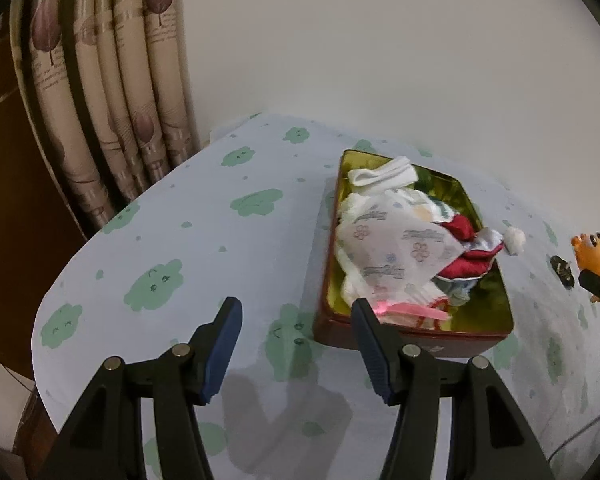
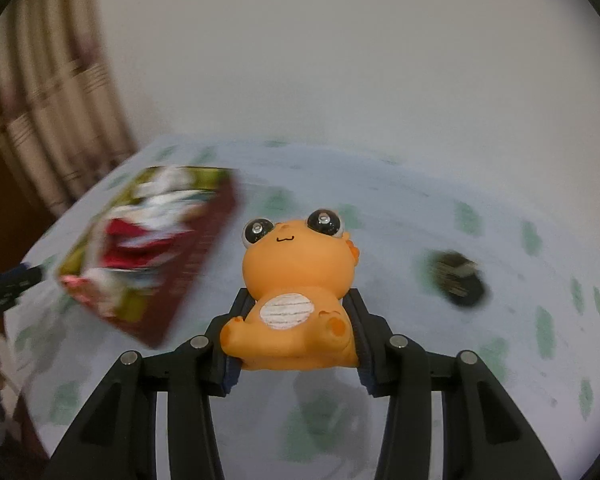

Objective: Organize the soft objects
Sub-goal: 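Carry the orange toy into the tin box and open the right tool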

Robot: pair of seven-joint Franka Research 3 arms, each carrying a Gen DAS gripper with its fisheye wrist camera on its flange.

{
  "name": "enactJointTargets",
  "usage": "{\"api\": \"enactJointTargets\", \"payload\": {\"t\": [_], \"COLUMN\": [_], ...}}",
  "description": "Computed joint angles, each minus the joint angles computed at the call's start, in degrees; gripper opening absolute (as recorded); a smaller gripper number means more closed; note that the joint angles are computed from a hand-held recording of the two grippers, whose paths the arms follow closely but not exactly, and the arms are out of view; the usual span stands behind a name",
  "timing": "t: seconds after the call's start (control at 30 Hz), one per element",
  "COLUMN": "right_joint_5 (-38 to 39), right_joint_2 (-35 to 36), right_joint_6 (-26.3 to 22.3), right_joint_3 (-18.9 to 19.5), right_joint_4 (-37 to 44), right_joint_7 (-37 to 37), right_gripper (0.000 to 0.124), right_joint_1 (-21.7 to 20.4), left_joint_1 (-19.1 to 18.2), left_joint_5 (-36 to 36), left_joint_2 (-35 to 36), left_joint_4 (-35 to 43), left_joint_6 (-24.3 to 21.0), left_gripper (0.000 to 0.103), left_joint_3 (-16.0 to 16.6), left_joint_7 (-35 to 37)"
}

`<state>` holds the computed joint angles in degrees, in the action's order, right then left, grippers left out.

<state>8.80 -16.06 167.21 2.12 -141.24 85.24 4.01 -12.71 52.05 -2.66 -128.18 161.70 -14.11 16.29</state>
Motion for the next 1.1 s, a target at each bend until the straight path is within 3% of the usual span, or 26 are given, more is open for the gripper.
{"api": "enactJointTargets", "payload": {"t": [0.13, 0.27, 0.4, 0.6, 0.97, 1.1], "right_joint_5": [3.23, 3.41, 2.12, -3.98, -16.94, -16.09], "right_joint_2": [2.66, 5.99, 10.06, 16.07, 22.08, 22.24], "right_joint_6": [-1.86, -3.67, -4.27, -4.58, -1.19, -1.54], "right_joint_3": [0.43, 1.96, 2.72, 2.46, -0.88, -0.74], "right_joint_4": [3.60, 7.20, 10.37, 14.94, 19.35, 19.33], "right_joint_7": [-3.87, -4.76, -3.97, 1.73, 14.58, 14.42], "right_gripper": [0.043, 0.043, 0.043, 0.043, 0.043, 0.044], "right_joint_1": [5.55, 8.05, 9.42, 10.44, 14.18, 14.12], "left_joint_1": [-0.04, 0.54, 0.90, 1.71, 2.14, 2.06], "left_joint_5": [3.66, 1.66, 2.67, 3.73, -0.36, 0.14], "left_joint_2": [0.13, 0.16, 0.05, -0.44, 0.02, -0.12], "left_joint_4": [0.67, -0.39, -0.30, -0.80, -1.41, -1.43], "left_joint_6": [-3.00, 1.39, 0.71, 1.54, 3.57, 3.35], "left_gripper": [0.058, 0.058, 0.058, 0.058, 0.058, 0.058], "left_joint_3": [-0.19, 0.75, 0.57, 0.79, 1.08, 0.88], "left_joint_7": [-2.49, -2.12, -3.56, -6.74, -4.24, -4.49]}}
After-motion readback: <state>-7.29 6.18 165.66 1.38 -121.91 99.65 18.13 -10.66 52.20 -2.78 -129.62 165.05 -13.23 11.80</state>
